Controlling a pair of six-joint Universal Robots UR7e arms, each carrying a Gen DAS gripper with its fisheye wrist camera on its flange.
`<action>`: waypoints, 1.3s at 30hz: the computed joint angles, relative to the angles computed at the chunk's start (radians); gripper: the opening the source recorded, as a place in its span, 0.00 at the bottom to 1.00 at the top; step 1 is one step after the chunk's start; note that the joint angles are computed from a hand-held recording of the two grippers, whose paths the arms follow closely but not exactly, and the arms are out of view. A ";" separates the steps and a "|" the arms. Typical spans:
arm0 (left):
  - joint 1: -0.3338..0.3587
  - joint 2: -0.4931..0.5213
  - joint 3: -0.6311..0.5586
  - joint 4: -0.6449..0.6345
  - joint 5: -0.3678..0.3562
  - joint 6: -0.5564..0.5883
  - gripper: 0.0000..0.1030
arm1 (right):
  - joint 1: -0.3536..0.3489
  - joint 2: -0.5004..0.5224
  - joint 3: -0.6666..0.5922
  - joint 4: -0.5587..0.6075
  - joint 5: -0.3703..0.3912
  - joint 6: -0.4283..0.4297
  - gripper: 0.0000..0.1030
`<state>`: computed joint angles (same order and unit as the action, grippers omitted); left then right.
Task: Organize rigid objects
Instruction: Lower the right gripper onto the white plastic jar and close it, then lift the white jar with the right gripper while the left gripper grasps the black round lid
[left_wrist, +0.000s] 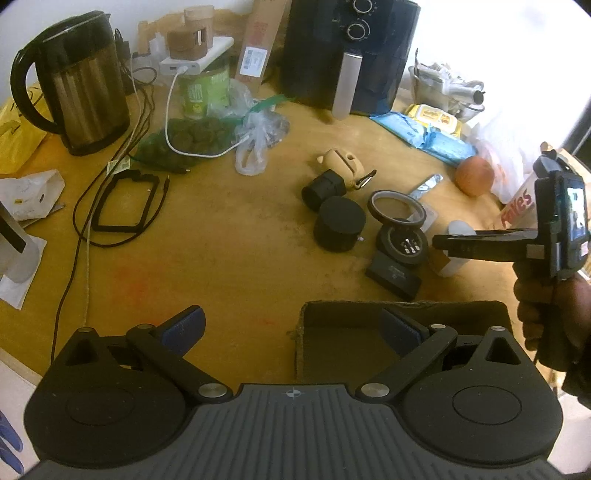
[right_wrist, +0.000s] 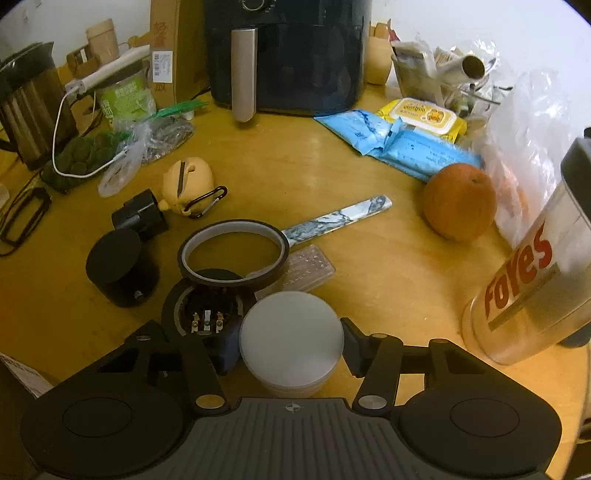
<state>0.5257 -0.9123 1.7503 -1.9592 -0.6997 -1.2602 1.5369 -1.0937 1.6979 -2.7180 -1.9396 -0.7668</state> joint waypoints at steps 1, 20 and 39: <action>-0.002 0.005 -0.006 0.008 0.002 -0.006 1.00 | 0.000 -0.001 0.001 -0.002 0.001 0.003 0.55; -0.028 0.050 -0.065 0.065 0.075 0.008 1.00 | -0.026 -0.153 0.043 0.049 0.148 -0.009 0.55; 0.064 0.127 -0.084 -0.231 0.101 0.374 0.99 | -0.037 -0.282 0.099 0.065 0.148 0.084 0.55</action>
